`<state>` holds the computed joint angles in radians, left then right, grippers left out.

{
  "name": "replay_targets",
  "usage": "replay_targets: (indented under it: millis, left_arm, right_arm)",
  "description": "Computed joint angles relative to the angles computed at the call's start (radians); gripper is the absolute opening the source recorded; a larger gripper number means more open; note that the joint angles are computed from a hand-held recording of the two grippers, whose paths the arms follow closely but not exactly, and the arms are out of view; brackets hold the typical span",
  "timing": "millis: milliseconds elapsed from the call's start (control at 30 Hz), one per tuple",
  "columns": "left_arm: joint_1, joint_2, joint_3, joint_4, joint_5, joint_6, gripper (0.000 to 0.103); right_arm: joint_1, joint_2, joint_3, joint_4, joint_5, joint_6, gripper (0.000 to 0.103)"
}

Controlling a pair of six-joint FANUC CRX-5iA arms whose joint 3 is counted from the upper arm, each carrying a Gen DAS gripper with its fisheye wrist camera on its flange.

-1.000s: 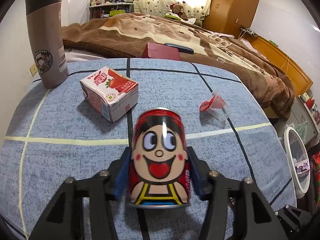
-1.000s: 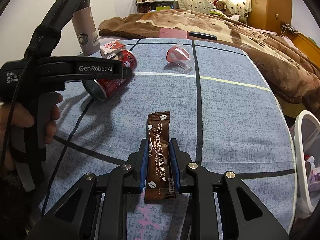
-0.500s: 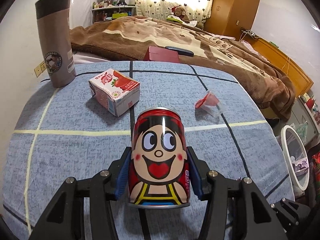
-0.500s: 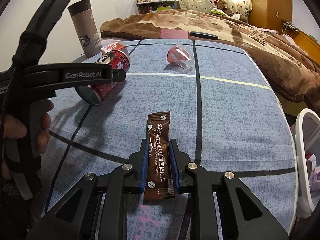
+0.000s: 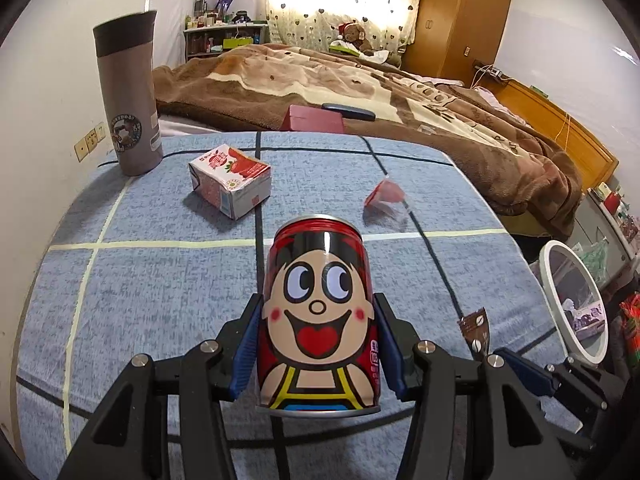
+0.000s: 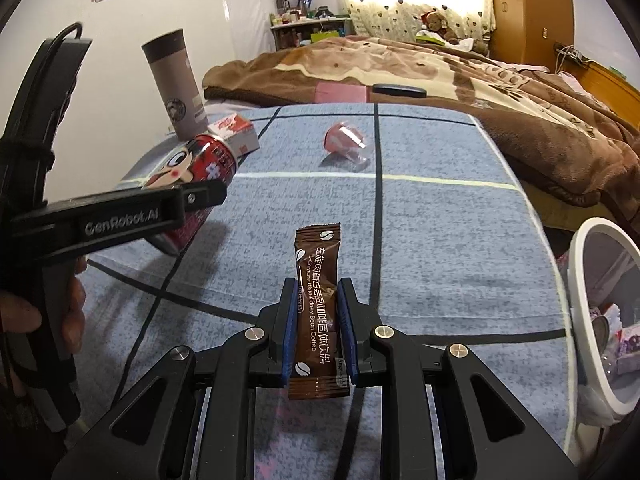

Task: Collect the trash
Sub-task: 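Carry the wrapper and cartoon-face can up and over the white bin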

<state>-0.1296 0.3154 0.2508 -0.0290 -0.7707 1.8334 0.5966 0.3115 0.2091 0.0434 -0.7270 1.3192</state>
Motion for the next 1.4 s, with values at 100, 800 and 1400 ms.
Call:
replay_targets:
  millis: [100, 800, 1400]
  left_arm:
    - [-0.013, -0.01, -0.002, -0.008, 0.003, 0.011, 0.054]
    - [-0.142, 0.024, 0.089, -0.029, 0.016, 0.014, 0.054]
    - [-0.272, 0.2, 0.322, 0.012, -0.044, -0.046, 0.054]
  right_arm:
    - [-0.006, -0.015, -0.016, 0.005, 0.015, -0.009, 0.02]
    - [-0.086, -0.113, -0.137, 0.096, 0.13, -0.124, 0.02]
    - [-0.181, -0.166, -0.237, 0.224, 0.202, -0.251, 0.02]
